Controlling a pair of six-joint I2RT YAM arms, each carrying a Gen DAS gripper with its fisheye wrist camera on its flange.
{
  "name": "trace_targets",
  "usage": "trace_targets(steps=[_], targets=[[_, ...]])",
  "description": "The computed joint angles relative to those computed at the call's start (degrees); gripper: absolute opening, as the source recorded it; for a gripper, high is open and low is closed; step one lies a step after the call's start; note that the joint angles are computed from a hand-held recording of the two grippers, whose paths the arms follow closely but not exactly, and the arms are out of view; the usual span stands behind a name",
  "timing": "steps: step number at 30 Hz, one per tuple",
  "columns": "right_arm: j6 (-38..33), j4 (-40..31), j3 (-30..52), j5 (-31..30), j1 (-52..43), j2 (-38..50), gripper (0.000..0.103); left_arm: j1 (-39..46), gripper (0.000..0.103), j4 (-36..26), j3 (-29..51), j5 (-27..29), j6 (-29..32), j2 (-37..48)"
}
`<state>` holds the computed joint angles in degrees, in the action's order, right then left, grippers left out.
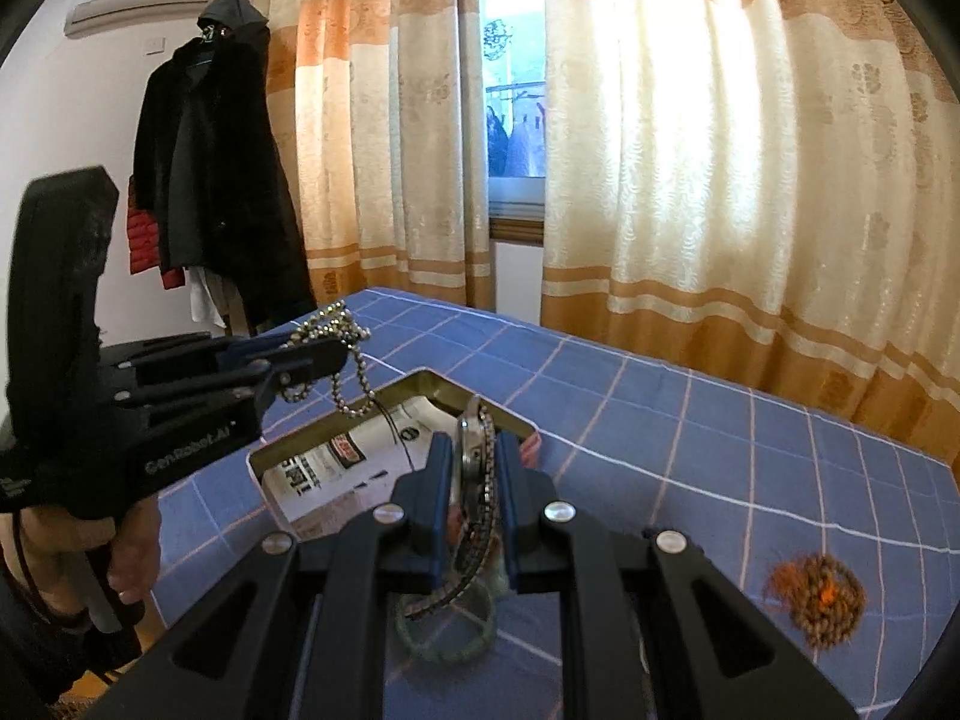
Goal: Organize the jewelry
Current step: 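Carry the bead chain in the left tool while the right tool carries the watch over the tin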
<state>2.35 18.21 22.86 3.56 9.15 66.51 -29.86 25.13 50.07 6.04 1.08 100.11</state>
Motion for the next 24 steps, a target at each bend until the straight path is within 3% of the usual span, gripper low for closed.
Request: trace_targets(steps=[15,24], targets=[[-0.72,3.24,11.17,-4.65,-1.00,15.08,0.017,4.02,0.014,-1.54,5.03,-1.12,0.86,3.68],[0.97,5.73,15.42,-7.48,-2.24,25.19,0.017,3.02,0.014,-5.03,9.70,-2.09,2.06,10.74]])
